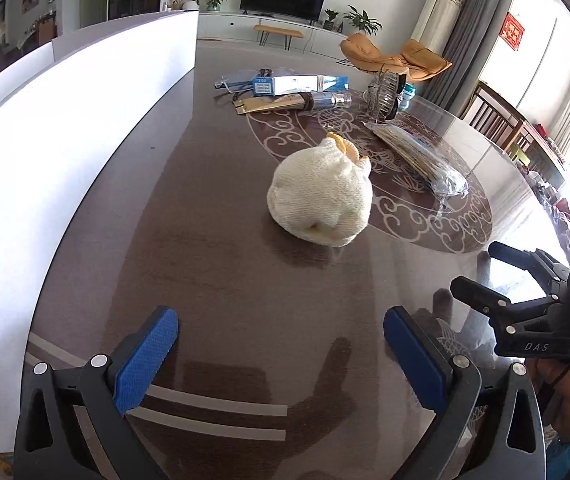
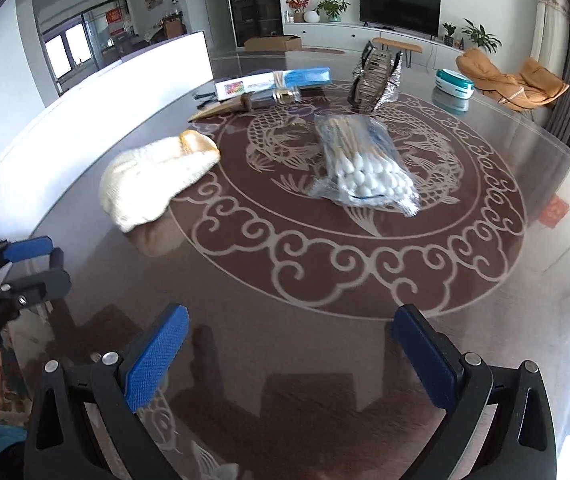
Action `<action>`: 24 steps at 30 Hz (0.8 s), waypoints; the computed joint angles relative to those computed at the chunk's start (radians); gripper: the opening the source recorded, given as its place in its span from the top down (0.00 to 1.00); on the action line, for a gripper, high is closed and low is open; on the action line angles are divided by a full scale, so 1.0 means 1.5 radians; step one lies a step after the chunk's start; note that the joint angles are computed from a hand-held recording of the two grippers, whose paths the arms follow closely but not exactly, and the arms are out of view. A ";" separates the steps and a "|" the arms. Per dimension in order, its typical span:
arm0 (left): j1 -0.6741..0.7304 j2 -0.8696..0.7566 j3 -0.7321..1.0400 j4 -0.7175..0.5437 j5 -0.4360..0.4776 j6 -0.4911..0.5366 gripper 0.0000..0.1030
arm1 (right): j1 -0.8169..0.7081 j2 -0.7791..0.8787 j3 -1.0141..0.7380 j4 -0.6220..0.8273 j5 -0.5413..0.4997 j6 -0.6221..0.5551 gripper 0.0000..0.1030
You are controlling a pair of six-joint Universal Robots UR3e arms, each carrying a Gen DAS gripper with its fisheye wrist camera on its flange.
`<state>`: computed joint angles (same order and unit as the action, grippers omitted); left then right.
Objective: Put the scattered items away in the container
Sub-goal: 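Move the left gripper to the cream knit glove with yellow cuff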
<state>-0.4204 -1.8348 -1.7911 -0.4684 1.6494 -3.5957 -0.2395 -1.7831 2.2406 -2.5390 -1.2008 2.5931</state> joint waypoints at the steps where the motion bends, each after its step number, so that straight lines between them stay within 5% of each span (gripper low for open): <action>1: -0.005 -0.019 0.028 -0.012 -0.003 0.013 0.00 | -0.008 -0.011 0.012 -0.007 -0.010 -0.008 0.00; 6: -0.046 -0.143 0.227 -0.147 0.073 0.099 0.00 | -0.067 -0.039 0.037 0.001 -0.001 -0.016 0.00; 15: 0.003 -0.148 0.209 -0.086 0.005 0.221 0.00 | -0.067 -0.036 0.035 -0.002 -0.004 -0.012 0.00; 24: 0.007 -0.148 0.206 -0.078 -0.002 0.230 0.00 | -0.068 -0.036 0.035 -0.002 -0.004 -0.013 0.00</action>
